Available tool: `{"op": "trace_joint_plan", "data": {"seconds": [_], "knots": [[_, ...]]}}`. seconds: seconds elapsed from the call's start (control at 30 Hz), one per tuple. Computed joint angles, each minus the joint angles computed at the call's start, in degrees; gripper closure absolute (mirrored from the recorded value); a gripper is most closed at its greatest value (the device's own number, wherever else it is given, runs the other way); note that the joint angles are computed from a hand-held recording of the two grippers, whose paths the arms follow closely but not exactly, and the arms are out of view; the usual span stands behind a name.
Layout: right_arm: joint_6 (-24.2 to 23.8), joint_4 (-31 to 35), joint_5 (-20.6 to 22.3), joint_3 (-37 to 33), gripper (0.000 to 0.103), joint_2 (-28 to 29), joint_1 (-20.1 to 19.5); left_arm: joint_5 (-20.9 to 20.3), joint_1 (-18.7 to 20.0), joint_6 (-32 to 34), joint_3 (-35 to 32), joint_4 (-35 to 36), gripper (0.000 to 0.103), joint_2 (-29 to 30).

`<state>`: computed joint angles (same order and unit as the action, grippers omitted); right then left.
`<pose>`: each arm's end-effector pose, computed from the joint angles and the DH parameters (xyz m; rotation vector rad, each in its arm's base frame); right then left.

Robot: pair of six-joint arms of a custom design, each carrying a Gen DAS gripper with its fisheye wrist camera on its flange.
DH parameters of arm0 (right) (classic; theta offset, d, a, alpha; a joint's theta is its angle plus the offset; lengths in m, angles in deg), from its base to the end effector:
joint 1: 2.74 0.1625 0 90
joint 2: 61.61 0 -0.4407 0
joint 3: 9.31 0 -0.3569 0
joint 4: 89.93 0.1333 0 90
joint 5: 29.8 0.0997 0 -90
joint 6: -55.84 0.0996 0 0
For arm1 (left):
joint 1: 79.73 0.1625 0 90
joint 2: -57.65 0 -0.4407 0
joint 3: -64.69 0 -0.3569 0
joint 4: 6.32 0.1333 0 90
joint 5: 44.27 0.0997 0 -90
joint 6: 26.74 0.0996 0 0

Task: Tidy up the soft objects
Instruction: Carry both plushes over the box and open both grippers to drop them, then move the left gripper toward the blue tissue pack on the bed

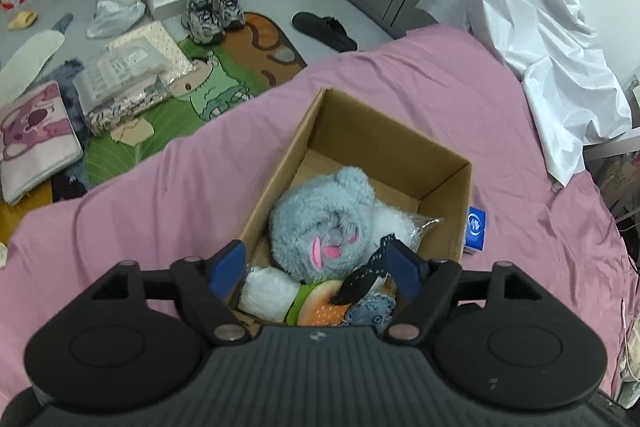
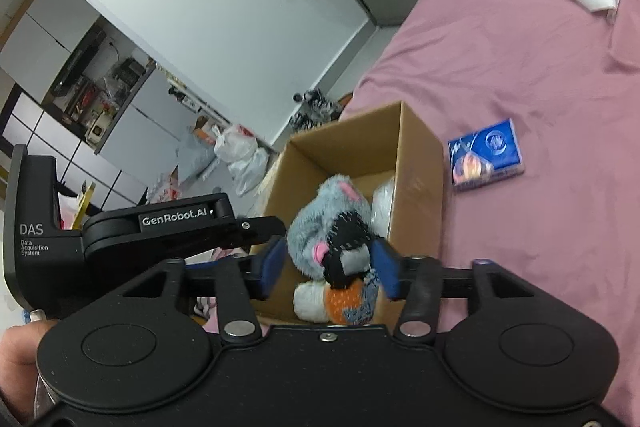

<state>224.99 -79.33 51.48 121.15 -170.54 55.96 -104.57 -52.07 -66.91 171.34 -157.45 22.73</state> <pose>0.0128 -0.2645 0.3116 -0.3486 -2.5411 1.3922 -0.4071 -0.4196 -0.0275 0.5732 2.5869 -0.3940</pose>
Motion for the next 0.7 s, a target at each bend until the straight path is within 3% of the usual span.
{"op": "trace_joint_plan", "data": {"seconds": [0.2, 0.33, 0.6, 0.7], "knots": [[0.7, 0.6, -0.3, 0.2, 0.042, -2.0, -1.3, 1.0, -1.3, -0.4, -0.6, 2.0, 0.015, -0.2], [0.8, 1.9, -2.8, 0.2, 0.035, -4.1, -4.1, 1.5, -2.0, -0.7, -0.6, 2.7, 0.014, -0.5], [-0.8, 7.8, -13.7, 0.1, 0.035, -9.8, -15.9, 3.1, -4.2, -1.7, -1.1, 4.5, 0.014, -1.0], [-1.7, 9.8, -15.7, -0.2, 0.035, -10.7, -18.5, 3.6, -4.9, -1.9, -1.4, 5.0, 0.014, -1.0]]}}
